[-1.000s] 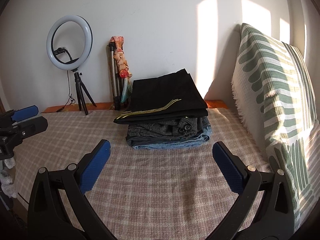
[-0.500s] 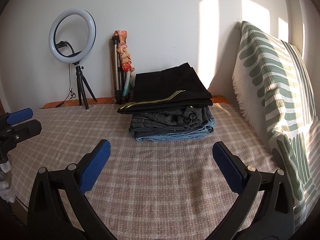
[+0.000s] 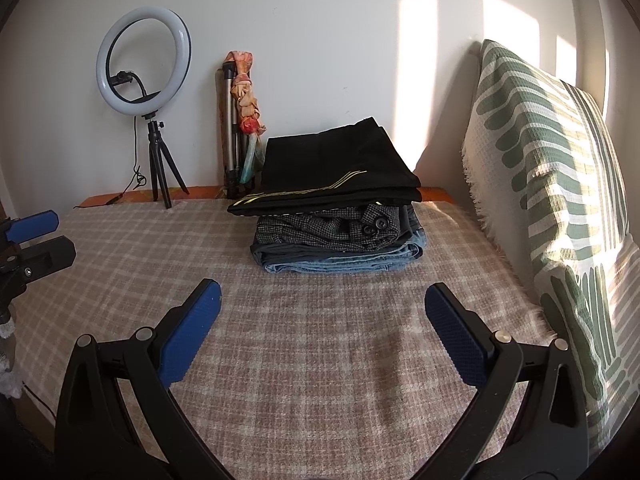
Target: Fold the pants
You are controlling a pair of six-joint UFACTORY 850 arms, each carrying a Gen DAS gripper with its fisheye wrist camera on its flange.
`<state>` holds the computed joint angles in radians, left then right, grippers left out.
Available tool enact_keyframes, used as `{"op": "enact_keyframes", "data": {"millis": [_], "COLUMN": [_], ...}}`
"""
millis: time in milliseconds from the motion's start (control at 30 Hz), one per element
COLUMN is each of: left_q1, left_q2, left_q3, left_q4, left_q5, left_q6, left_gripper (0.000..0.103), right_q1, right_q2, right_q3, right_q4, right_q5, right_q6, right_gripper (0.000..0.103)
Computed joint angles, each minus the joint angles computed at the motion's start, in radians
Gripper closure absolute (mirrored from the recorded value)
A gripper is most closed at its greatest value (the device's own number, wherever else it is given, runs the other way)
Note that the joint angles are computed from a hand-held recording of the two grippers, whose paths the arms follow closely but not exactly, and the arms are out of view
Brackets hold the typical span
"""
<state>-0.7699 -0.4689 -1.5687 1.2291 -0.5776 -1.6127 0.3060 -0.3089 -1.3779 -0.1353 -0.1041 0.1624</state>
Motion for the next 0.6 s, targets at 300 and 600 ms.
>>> {"op": "enact_keyframes", "data": {"millis": [300, 600], "left_q1": [-0.003, -0.006], "left_q2": [0.014, 0.025], "left_q3": [0.015, 0.028], "left_q4": [0.017, 0.021], "left_q5": [-0.007, -0.012], "left_q6": [-0.016, -0.026], "left_gripper": [0.025, 0.025], "right_q1": [0.003, 0.003], "right_q2": [-0.002, 0.004], "right_q3": [0.0, 0.007], "right_q4": [0.066, 0.124], "right_q5": [0.001, 0.001], "right_q6": [-0.053, -0.108], "right_gripper": [0.0, 0.0]}}
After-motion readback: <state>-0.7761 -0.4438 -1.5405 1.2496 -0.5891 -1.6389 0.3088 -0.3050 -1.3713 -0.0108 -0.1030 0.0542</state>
